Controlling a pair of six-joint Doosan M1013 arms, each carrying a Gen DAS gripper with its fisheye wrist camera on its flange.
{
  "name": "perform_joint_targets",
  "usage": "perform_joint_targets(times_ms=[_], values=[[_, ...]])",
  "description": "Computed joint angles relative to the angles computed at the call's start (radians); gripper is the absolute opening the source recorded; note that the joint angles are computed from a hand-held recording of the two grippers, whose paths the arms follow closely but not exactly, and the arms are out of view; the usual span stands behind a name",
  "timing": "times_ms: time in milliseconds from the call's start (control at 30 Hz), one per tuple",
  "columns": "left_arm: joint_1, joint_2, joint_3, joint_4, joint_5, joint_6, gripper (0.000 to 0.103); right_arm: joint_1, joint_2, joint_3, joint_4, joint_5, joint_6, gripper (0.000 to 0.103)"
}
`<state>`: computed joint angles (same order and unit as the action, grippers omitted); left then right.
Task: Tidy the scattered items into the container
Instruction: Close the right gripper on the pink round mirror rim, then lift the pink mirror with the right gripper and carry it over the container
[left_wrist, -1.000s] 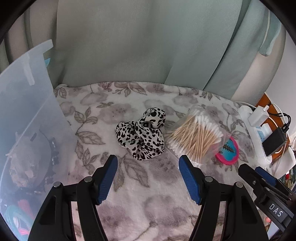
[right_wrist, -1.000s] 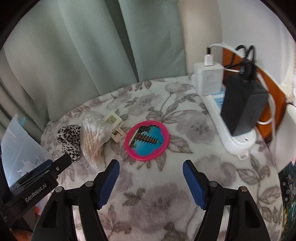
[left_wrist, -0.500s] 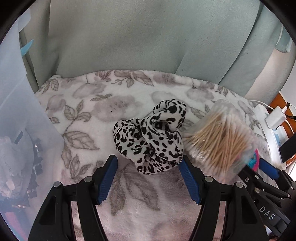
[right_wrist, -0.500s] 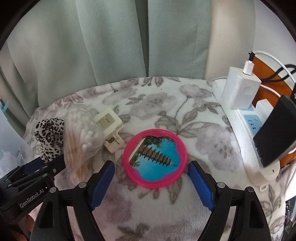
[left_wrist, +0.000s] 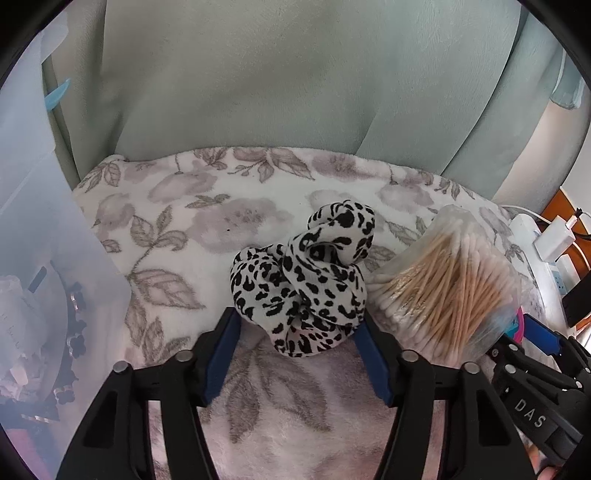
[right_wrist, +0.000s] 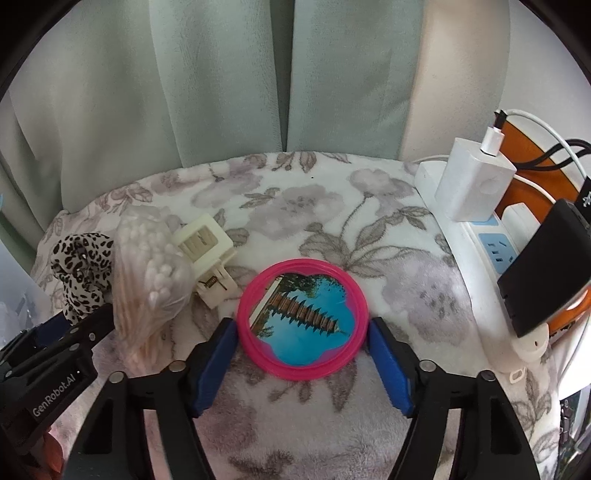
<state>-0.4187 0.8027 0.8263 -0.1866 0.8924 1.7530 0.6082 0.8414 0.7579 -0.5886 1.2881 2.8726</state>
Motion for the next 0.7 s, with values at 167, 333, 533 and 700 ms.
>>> perform_joint_targets(times_ms=[167,333,533,700], values=[[0.004,-0.015,0.019,-0.016,0.008,-0.002,0.040,0.005,-0.014,0.020,0.013,-0.011,0.017,0.074],[0.007,-0.045,0.068,-0.024,0.009,0.004,0.030,0.021,-0.041,0.058,0.031,-0.019,0.056,0.074],[0.015,-0.088,0.131,-0.031,0.030,0.021,0.012,0.044,-0.067,0.093,0.066,-0.020,0.090,0.074],[0.026,-0.124,0.180,-0.046,0.050,0.022,0.008,0.059,-0.087,0.107,0.097,-0.025,0.121,0.074]])
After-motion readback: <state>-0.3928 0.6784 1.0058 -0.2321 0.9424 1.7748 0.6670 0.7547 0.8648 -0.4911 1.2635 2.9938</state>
